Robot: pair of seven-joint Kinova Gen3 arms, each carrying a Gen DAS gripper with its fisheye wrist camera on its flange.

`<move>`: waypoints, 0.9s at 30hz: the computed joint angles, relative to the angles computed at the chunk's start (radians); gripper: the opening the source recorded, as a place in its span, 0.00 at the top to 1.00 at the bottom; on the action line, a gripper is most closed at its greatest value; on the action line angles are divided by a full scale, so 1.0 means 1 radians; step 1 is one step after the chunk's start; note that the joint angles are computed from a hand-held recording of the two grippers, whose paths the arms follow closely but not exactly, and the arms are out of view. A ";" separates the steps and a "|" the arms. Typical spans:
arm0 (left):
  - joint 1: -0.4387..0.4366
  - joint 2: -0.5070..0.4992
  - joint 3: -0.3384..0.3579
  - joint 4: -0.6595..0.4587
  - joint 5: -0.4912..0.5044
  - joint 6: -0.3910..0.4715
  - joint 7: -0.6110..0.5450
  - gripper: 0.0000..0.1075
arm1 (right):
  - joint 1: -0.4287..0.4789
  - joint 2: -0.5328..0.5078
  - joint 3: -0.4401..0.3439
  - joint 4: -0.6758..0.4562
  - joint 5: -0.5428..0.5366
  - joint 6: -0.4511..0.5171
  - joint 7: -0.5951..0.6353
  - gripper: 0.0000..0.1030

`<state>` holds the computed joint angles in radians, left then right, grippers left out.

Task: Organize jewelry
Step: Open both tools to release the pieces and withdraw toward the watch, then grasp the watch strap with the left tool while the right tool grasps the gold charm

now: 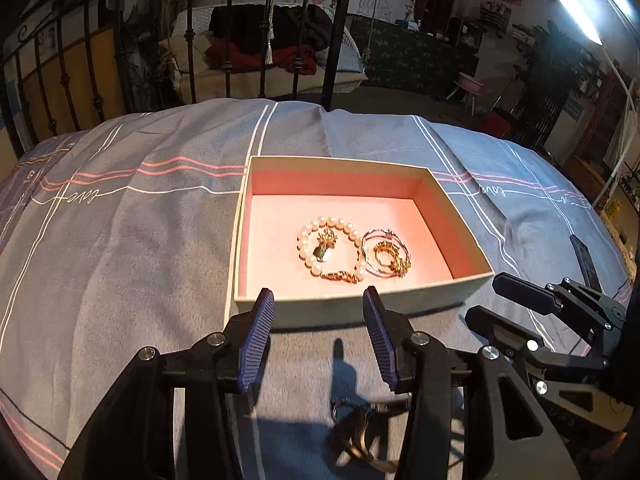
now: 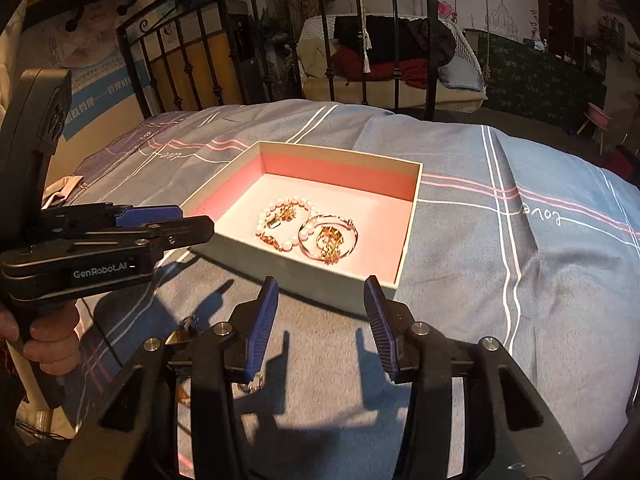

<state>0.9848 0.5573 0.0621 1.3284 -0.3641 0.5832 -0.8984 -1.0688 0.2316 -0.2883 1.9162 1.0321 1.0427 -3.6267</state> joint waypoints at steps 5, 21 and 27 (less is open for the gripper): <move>-0.006 -0.083 0.016 0.185 0.037 -0.108 0.068 0.57 | -0.063 0.029 -0.031 0.034 -0.006 -0.014 -0.083 0.56; 0.005 -0.024 0.073 0.134 0.096 -0.004 0.032 0.87 | -0.139 0.081 -0.003 0.021 -0.012 -0.009 -0.096 0.48; -0.049 -0.055 0.091 0.243 0.150 -0.165 -0.054 0.94 | -0.137 0.093 0.003 0.000 -0.023 -0.009 -0.063 0.45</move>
<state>0.9358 0.5020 0.1528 1.5719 -0.2137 0.4179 -0.9521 -1.2059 0.3250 -0.2855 1.9164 1.0088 1.0337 -3.6895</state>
